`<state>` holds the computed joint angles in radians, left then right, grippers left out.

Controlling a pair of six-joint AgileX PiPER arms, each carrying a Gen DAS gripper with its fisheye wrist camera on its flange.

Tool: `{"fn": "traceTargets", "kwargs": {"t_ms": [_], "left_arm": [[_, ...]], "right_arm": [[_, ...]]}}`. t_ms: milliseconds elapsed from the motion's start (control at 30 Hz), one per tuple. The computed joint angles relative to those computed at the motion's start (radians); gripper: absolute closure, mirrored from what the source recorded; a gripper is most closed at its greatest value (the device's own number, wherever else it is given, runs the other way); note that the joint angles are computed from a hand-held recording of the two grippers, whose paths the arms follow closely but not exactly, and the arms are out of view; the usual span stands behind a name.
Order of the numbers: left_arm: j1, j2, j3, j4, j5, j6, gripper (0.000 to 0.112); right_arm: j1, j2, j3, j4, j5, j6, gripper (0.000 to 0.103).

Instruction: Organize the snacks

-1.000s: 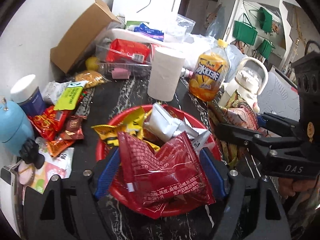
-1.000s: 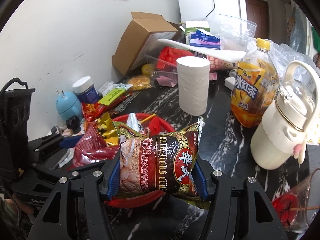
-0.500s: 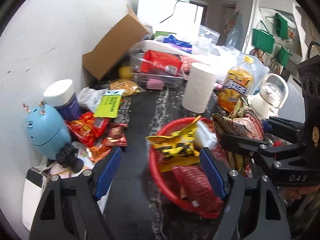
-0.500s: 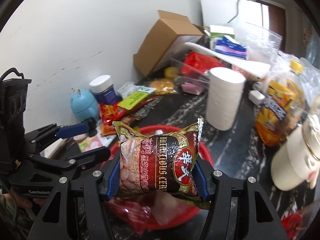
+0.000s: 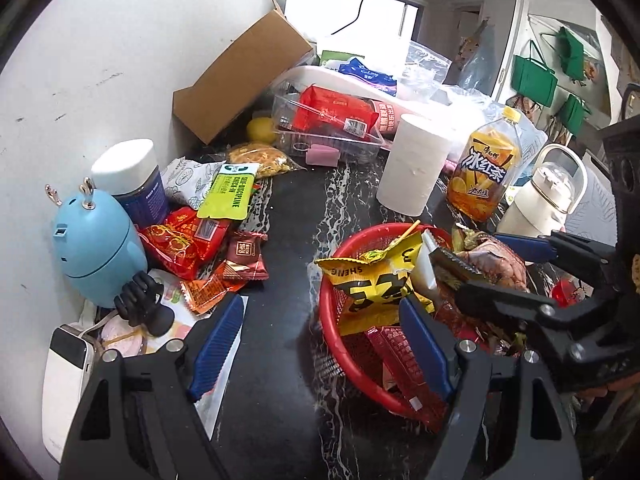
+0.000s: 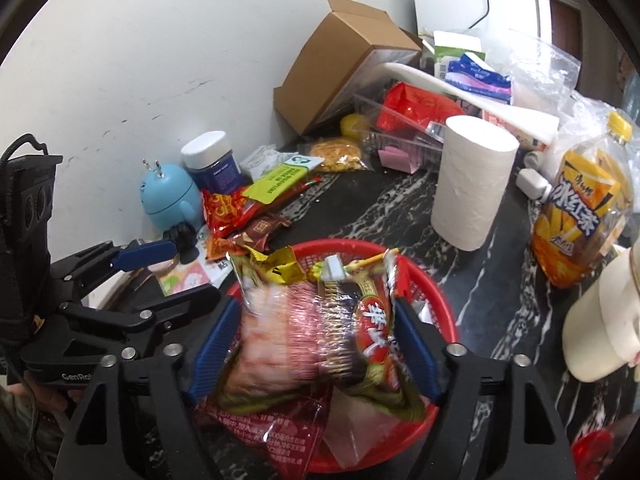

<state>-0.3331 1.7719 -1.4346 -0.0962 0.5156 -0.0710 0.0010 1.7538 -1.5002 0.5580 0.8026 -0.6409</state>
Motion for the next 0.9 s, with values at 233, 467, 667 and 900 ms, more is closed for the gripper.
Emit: {"fn": "traceTargets", "kwargs": {"t_ms": [233, 467, 667, 900], "left_arm": [[-0.005, -0.016, 0.008, 0.004, -0.001, -0.005, 0.033], [-0.017, -0.033, 0.008, 0.006, 0.016, -0.007, 0.033], [-0.055, -0.091, 0.033, 0.096, 0.018, -0.08, 0.033], [-0.116, -0.173, 0.062, 0.212, 0.03, -0.181, 0.033]], "right_arm": [[-0.004, -0.064, 0.065, 0.042, -0.045, -0.06, 0.018], [0.001, -0.111, 0.092, 0.018, -0.064, -0.034, 0.019], [-0.009, -0.168, 0.138, 0.013, -0.084, -0.015, 0.019], [-0.037, -0.28, 0.218, 0.036, -0.101, -0.021, 0.019]]}}
